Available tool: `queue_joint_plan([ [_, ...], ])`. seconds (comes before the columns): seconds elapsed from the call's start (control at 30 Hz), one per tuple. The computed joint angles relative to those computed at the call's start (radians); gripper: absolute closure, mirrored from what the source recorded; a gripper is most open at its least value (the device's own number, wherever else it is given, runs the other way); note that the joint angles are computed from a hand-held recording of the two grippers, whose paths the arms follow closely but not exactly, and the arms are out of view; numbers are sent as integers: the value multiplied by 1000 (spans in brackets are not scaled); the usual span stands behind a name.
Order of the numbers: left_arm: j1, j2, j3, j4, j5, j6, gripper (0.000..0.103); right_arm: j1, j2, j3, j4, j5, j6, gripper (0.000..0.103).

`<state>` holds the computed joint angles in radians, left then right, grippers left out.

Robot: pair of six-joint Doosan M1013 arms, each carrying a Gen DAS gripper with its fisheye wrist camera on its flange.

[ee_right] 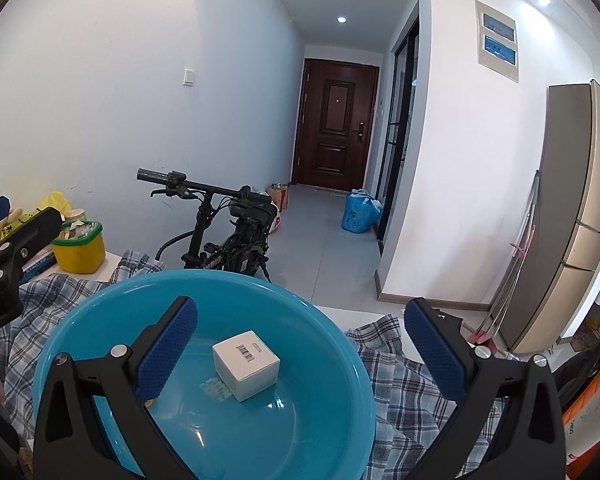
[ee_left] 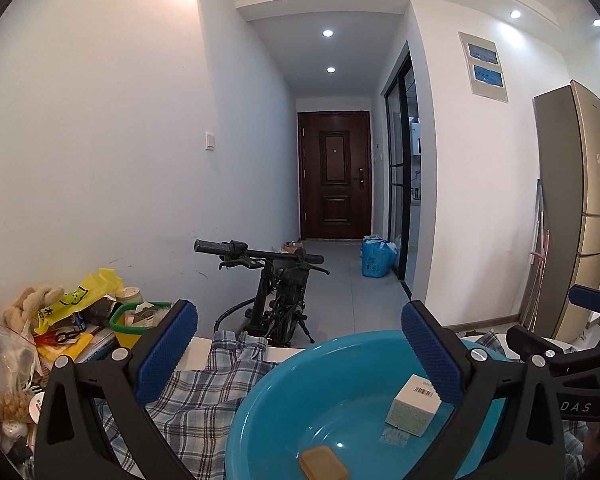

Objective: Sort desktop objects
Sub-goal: 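Raise both open grippers away from the basin, then pull both open grippers back from the basin over the cluttered table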

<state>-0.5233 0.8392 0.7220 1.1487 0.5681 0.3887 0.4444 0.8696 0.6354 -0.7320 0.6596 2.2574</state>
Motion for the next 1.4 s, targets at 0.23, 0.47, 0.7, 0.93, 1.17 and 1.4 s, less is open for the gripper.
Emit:
queue_joint_plan([
  [0.23, 0, 4, -13, -44, 3, 35, 0, 2, 1, 1, -25, 12, 21, 0],
  [0.47, 0, 9, -18, -52, 5, 37, 0, 0, -3, 4, -21, 11, 31, 0],
  [0.7, -4, -7, 3, -36, -8, 8, 0, 1, -22, 29, -35, -15, 25, 0],
  [0.93, -9, -41, 43, -42, -10, 30, 0, 0, -50, 69, 8, 0, 30, 0],
  [1.17, -25, -99, 138, 9, -30, -19, 0, 25, -107, 156, -90, -35, 105, 0],
  [1.4, -41, -173, 256, 128, -46, -165, 0, 49, -171, 260, -197, -74, 229, 0],
])
